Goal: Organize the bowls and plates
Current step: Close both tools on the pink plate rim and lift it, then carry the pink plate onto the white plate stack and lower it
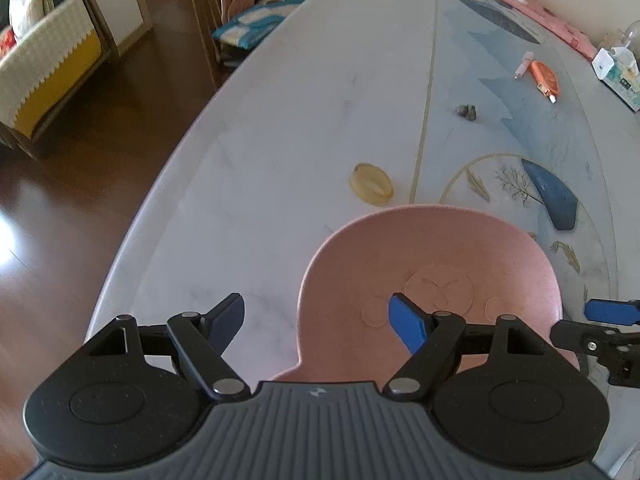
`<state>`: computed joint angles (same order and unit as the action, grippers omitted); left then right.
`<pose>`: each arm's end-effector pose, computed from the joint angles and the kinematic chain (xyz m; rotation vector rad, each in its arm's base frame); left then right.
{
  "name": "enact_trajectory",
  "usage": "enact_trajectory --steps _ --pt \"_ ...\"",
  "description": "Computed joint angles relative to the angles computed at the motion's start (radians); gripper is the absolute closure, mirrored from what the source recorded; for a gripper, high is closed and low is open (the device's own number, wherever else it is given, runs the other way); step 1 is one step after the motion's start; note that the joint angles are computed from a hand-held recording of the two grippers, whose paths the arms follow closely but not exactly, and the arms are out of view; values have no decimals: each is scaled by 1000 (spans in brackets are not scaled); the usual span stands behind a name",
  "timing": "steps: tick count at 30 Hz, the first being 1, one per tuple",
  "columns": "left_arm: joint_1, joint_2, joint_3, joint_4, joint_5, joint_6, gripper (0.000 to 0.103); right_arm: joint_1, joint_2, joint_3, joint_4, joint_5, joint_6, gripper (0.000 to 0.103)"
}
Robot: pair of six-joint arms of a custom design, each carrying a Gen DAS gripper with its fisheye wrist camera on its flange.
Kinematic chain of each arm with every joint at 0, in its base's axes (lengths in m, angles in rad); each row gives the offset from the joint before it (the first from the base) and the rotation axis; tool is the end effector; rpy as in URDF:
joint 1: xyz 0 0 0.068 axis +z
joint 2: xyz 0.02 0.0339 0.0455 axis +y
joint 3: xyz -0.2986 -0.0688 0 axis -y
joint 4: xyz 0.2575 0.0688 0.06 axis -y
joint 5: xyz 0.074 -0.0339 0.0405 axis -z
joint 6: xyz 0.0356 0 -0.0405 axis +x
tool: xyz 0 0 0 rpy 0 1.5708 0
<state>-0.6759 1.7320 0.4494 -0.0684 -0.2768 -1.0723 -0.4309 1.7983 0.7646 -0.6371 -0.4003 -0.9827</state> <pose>0.1795 -0.1314 0.0728 -0.5913 2.7266 0.0133 0.2420 -0.0960 0.1076 -0.7636 2.8056 0.5430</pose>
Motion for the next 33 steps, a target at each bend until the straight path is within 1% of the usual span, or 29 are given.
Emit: enact_trajectory --steps 1,2,4,6,7,8,9,10,11,13,14,16,17,19,22,26,33 --pt "1 -3 -12 17 8 1 28 5 8 0 5 4 7 37" --pt "2 1 -17 29 19 6 35 8 13 1 6 6 12 41" --pt "4 8 -17 26 35 9 43 14 21 0 9 9 21 44" --pt "2 13 -20 26 40 -3 46 19 24 -2 8 11 17 51" --pt "4 16 -26 35 49 -7 53 20 25 -2 5 11 15 54" --pt "8 19 -29 40 60 -11 62 23 23 -5 6 12 14 57" --pt "10 21 -32 43 70 -15 65 27 24 -7 10 12 16 59" --pt "6 18 -36 45 69 -22 65 30 24 -8 8 11 16 63" --pt "6 18 -36 47 72 -23 68 32 26 -8 6 12 17 68" --pt "8 22 -35 50 77 -29 73 34 28 -10 8 10 28 73" --pt "6 18 -34 43 75 -38 76 34 32 -9 5 8 32 79" --pt "4 7 -31 30 73 -50 81 33 39 -9 0 6 36 86" --pt "3 1 -34 32 73 -60 84 31 39 -10 -1 2 39 91" --pt "0 -9 -35 29 68 -72 86 31 25 -22 13 4 56 92" --pt "-12 -25 -25 4 53 -82 87 20 24 -19 4 4 88 93" --pt "-27 -53 -4 -40 48 -87 87 -8 13 -9 -22 10 94 93" --pt "-75 -106 69 -134 42 -94 87 -110 -34 64 -163 10 50 94"
